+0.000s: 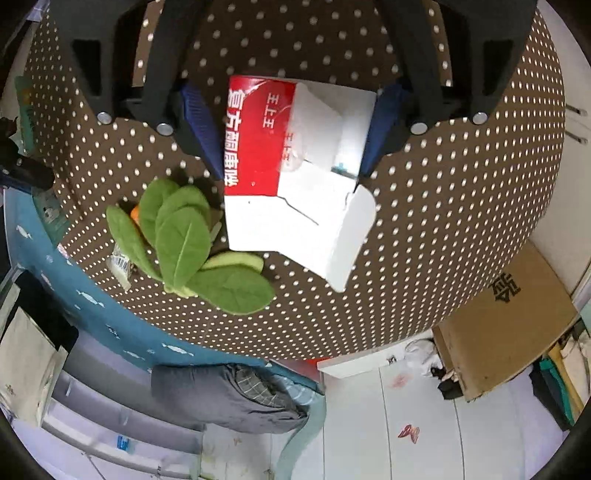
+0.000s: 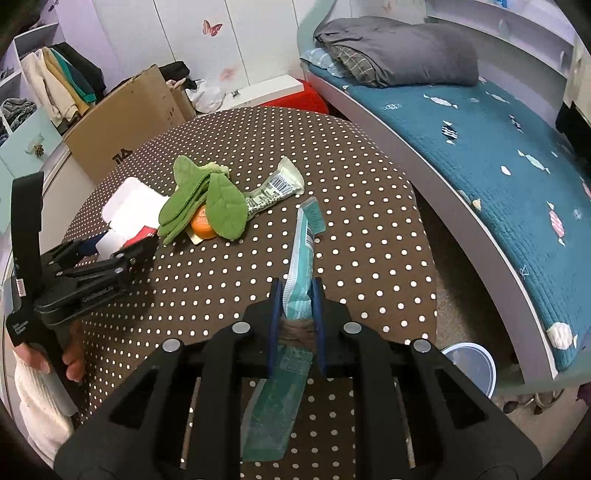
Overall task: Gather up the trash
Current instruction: 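Carry the tissue pack and teal packet from the table over the bin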
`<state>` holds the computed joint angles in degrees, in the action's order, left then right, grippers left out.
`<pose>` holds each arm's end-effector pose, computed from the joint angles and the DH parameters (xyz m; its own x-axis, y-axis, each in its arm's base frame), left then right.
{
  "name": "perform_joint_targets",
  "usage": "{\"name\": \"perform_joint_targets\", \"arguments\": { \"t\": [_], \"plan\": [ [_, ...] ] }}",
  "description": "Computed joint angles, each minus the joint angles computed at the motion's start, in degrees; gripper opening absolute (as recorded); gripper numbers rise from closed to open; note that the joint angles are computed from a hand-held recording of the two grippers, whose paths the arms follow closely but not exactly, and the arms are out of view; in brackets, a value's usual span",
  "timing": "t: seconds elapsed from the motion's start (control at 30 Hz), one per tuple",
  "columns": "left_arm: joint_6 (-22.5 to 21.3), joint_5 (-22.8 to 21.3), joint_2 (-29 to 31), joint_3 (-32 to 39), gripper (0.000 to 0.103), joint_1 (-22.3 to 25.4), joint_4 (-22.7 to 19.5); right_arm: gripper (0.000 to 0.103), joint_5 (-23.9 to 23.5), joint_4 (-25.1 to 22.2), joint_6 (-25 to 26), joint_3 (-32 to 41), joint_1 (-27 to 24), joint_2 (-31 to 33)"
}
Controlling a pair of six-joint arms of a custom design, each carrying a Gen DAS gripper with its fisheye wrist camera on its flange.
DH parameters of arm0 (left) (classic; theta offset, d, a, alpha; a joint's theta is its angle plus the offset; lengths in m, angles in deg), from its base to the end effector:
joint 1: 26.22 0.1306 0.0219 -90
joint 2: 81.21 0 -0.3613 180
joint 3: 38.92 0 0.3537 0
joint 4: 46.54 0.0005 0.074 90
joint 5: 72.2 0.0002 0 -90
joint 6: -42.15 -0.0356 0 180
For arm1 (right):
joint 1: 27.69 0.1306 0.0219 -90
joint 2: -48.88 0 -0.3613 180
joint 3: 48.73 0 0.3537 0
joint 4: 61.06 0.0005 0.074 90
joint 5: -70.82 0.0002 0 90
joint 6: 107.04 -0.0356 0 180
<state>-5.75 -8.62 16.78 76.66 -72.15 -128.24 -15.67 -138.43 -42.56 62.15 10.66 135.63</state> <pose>0.3277 -0.3165 0.4999 -0.8051 -0.0316 -0.5923 -0.0423 0.9991 0.0043 0.3072 0.2396 0.5480 -0.8214 -0.1016 -0.5612 -0.2623 0.9411 0.2136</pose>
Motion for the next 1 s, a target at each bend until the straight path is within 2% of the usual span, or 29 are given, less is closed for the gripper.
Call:
{"name": "perform_joint_targets", "arguments": {
  "t": [0.27, 0.4, 0.73, 1.0],
  "plan": [
    [6.52, -3.71, -3.36, -2.94, 0.069, -4.5, -1.67, 0.016, -0.21, -0.08, -0.3, -2.0, -0.51, -3.41],
    [8.69, -5.98, -2.36, -0.97, 0.068, -7.05, -3.07, 0.016, -0.24, -0.28, -0.5, -3.0, -1.16, -5.13],
    [8.59, -8.9, 2.56, 5.88, 0.067, -12.54, -3.44, 0.016, -0.53, -0.99, -0.69, -6.6, -3.38, -10.27],
    [4.99, -8.51, 8.88, 14.22, 0.067, -15.67, -2.4, 0.016, -0.87, -1.66, -1.03, -9.51, -7.26, -14.49]
  ]
}}
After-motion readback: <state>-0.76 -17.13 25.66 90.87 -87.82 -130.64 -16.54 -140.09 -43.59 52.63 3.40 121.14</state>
